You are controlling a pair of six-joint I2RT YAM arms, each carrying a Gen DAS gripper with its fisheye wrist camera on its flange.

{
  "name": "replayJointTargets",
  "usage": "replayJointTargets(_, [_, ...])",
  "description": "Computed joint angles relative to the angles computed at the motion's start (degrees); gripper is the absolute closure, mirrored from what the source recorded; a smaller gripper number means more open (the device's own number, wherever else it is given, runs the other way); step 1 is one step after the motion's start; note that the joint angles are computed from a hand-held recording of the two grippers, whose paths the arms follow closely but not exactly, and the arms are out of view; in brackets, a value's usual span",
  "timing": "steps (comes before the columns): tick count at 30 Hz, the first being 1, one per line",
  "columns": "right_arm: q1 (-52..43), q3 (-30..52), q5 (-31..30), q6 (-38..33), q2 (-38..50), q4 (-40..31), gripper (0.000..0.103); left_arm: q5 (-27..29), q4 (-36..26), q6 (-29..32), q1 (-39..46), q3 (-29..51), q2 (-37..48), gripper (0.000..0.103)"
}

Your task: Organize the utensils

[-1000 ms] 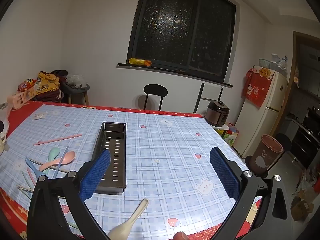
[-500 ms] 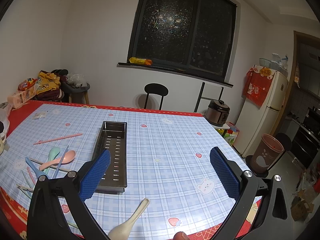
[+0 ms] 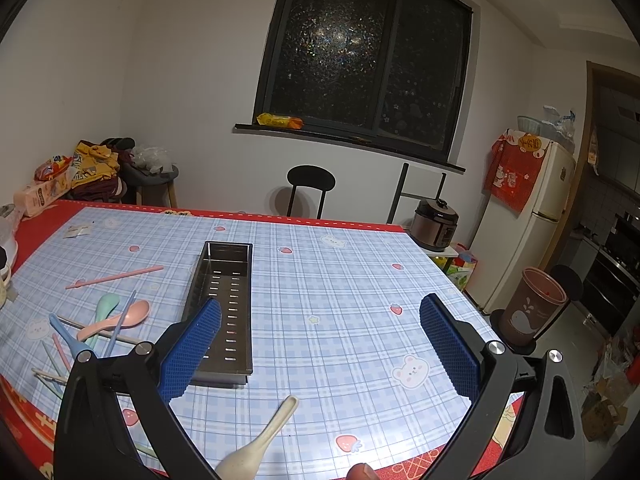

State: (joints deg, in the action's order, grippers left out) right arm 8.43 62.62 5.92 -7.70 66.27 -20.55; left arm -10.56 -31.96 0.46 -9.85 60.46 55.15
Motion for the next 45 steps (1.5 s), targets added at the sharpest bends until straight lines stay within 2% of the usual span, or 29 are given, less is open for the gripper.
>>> replayJointTargets(24, [-0.50,0.16,-0.25,0.18,0.34,-0.11,0.005,3.73,0.29,0.19,1.82,-0.23,-0.02,0.006])
replayJointTargets(29, [-0.43,0.22,-0.16,0.22,0.38,-0.17,0.005,10.80,-0.35,0.49,4.98,-0.03,0.14,0.006])
replayJointTargets(45, [-0.75,0.12,-1.14,0.22,1.28,-0.22,0.005,16.69,0.43,1.10,8.32,-2.06,-0.32,0.006])
